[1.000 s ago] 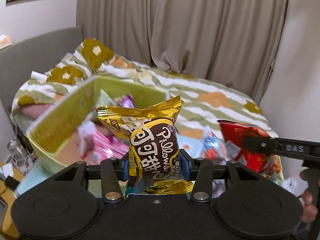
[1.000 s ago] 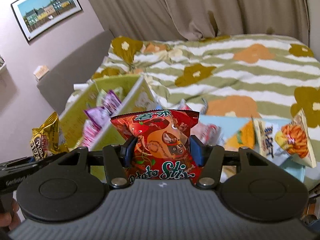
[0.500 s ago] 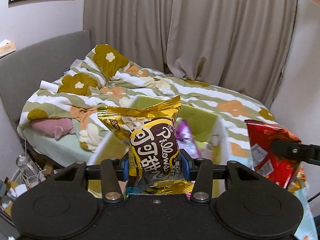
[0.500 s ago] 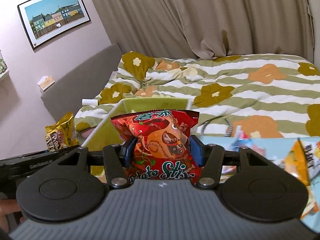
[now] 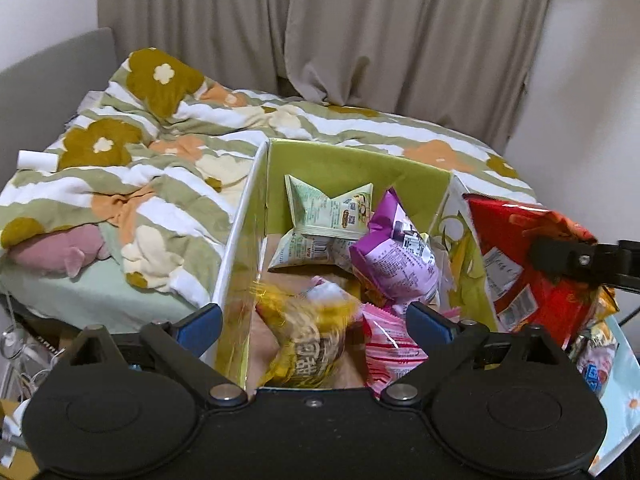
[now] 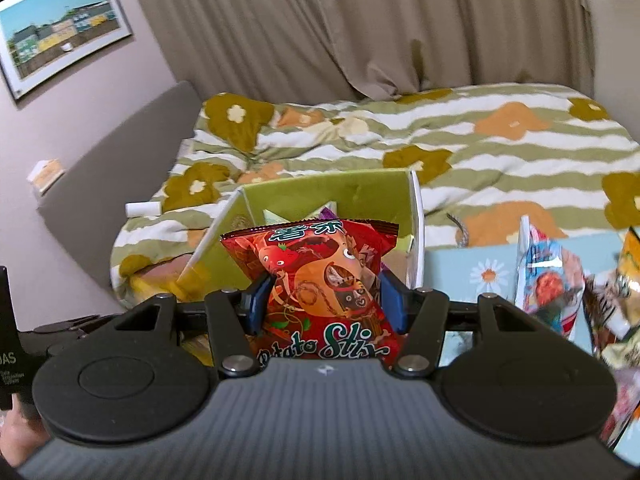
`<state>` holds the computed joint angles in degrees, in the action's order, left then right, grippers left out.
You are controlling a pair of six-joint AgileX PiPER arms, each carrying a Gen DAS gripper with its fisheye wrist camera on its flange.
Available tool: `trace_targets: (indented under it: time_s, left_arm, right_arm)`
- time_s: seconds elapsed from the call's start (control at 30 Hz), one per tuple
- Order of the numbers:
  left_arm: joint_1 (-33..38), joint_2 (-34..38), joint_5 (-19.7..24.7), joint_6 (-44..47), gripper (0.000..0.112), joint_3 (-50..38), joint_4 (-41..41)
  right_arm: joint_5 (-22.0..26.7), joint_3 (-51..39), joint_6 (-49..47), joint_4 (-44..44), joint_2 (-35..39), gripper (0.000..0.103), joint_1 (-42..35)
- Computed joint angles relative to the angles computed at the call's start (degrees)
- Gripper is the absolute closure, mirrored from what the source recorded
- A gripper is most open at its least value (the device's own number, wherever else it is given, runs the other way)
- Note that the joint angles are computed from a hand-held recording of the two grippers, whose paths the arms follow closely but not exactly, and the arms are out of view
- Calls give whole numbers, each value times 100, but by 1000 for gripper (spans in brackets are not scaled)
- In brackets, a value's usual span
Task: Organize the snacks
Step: 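Lower the gold Pillows bag into the box with left tool while right tool drops red bag in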
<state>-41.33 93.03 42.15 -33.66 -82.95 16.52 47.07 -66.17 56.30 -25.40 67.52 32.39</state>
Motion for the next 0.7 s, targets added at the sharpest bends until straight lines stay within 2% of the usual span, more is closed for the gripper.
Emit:
trace_targets:
  time_s: [0.07, 0.27, 0.57, 0.7]
  left_arm:
    - [73, -30, 31, 271, 12, 67, -210]
    - [14, -323, 62, 84, 12, 311, -246]
    - [-355, -730, 355, -871, 12, 338, 766]
    - [-349, -894, 340, -1239, 12, 470, 1012]
  right_arm:
    - [83, -2, 243, -112, 96, 32, 113]
    - [225, -109, 356, -193, 235, 31, 286]
    - [-262, -261, -13, -39, 459, 30, 343]
    - [-425, -311, -150, 33, 591, 27, 370]
